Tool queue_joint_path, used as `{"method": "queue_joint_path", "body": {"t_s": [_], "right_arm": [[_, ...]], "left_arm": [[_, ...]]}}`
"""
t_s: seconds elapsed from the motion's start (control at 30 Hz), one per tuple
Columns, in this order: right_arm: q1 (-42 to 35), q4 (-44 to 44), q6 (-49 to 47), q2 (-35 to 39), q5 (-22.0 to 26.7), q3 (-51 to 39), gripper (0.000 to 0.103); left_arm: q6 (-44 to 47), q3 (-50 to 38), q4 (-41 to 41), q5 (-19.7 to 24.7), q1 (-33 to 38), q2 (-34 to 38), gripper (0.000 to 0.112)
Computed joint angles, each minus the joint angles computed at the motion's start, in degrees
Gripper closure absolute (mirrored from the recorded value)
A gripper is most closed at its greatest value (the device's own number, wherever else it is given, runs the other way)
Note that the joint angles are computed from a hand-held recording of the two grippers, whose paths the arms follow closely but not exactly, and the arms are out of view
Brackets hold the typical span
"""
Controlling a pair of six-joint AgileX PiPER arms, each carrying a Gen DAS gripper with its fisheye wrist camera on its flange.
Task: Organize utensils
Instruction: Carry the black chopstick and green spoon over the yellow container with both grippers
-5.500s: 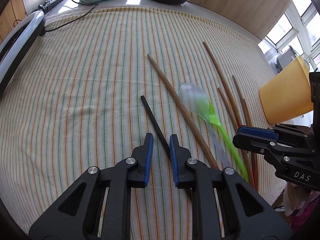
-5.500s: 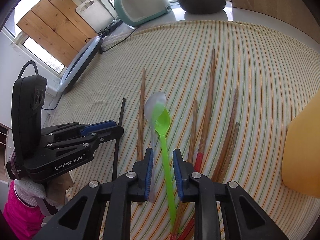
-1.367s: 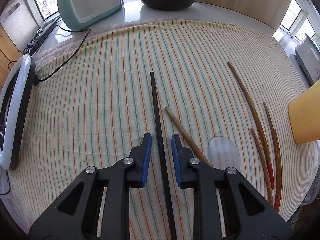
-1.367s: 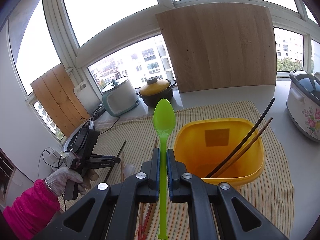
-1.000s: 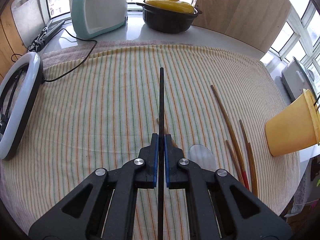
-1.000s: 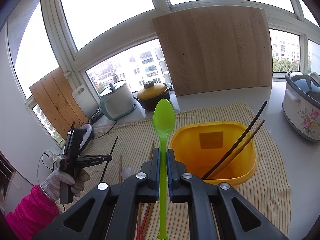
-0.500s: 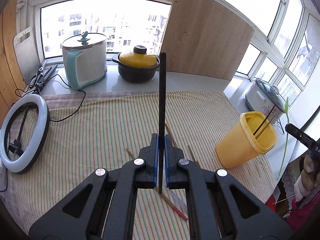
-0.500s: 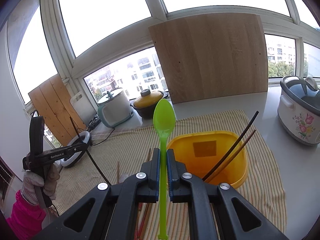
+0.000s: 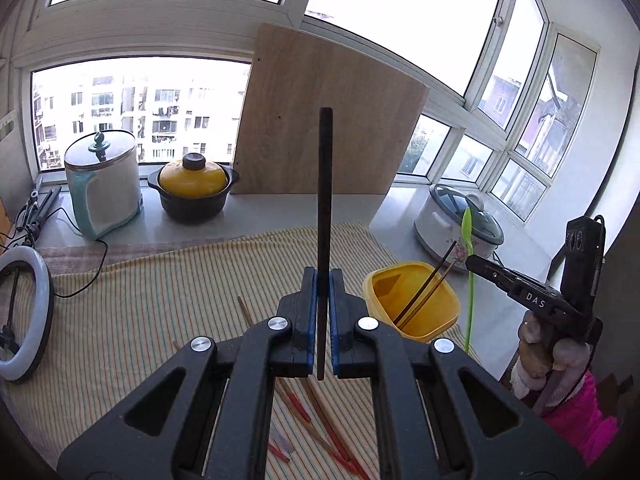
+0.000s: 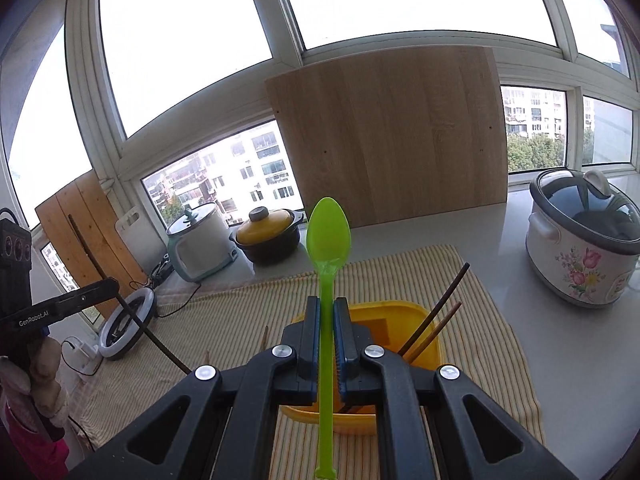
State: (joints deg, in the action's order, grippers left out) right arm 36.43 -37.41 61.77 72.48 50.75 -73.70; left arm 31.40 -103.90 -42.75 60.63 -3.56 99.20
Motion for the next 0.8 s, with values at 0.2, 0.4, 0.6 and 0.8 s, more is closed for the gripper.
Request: {"method": "queue_joint_path", "body": {"t_s": [0.2, 0.4, 0.6, 0.8], "right_arm": [[-2.24, -3.05, 1.24, 1.03, 0.26, -1.62, 0.099], [-6.33, -2.36, 0.84, 3.21, -1.37, -2.71, 0.099], [-8.39, -2.96, 1.52, 4.80, -3.13, -2.13, 0.099], [-9.23, -3.35, 1.58, 6.21, -4.06, -1.42, 0.099]], "left_arm": [[-3.05, -5.45, -0.71, 0.67, -2.53, 1.78, 0.109], [-5.47, -8.96, -0.02, 0.18, -5.40, 3.34, 0.109], [-7.99, -12.55, 1.37, 0.19, -7.50, 5.16, 0.109], [-10.48, -16.29, 2.44, 0.28, -9.90, 7.73, 0.109]]}}
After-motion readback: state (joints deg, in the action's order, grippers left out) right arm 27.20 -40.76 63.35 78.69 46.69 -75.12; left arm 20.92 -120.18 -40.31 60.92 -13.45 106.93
